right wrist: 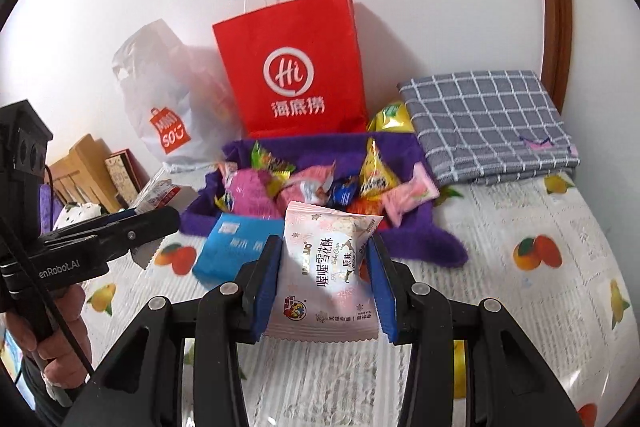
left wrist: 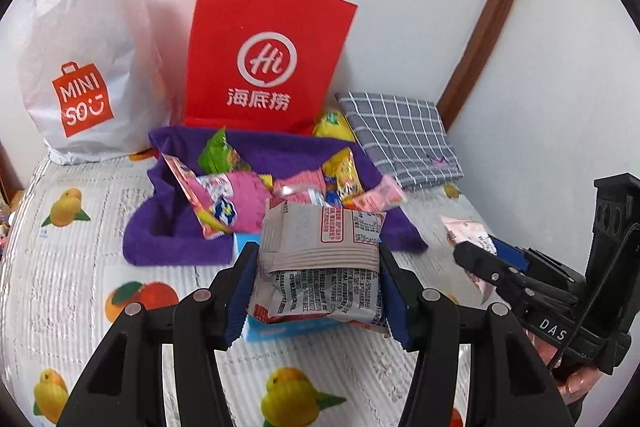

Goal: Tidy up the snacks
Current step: 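Carry the white pack with left gripper while right gripper carries pink-white pack toward towel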

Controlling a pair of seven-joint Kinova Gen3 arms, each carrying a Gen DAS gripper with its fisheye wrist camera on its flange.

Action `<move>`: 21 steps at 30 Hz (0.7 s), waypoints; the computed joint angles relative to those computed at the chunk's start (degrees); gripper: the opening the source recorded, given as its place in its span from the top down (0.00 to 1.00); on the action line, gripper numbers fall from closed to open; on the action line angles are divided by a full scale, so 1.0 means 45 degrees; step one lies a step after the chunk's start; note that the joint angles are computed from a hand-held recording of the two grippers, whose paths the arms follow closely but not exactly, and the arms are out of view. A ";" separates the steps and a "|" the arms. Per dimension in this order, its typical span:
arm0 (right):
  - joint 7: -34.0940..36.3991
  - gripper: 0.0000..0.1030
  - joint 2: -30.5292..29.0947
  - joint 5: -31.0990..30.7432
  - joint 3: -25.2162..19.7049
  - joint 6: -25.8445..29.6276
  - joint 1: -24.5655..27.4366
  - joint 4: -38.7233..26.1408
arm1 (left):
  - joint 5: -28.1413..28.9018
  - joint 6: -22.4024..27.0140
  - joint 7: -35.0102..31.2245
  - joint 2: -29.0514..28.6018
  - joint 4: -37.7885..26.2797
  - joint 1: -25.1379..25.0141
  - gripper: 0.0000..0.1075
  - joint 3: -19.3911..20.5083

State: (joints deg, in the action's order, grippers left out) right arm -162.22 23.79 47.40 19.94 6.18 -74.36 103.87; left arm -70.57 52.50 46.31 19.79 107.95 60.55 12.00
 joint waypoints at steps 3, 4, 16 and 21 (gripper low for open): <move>0.0765 0.59 0.0126 -0.0599 -0.0473 0.0216 0.0559 -0.0528 | 0.0079 0.0172 0.0034 -0.0156 0.0080 -0.0147 0.50 -0.0083; 0.1024 0.59 0.0170 -0.0833 -0.0666 0.0334 0.0758 -0.0717 | 0.0129 0.0205 0.0024 -0.0226 0.0114 -0.0254 0.50 -0.0105; 0.3628 0.59 0.1259 -0.3359 -0.1694 0.1128 0.2260 -0.3008 | 0.0689 0.0488 -0.0428 -0.0587 0.0308 -0.1264 0.49 -0.0326; 0.4750 0.59 0.1775 -0.4307 -0.2072 0.1328 0.2816 -0.3755 | 0.0540 0.0849 -0.0451 -0.0321 0.0289 -0.1512 0.49 -0.0265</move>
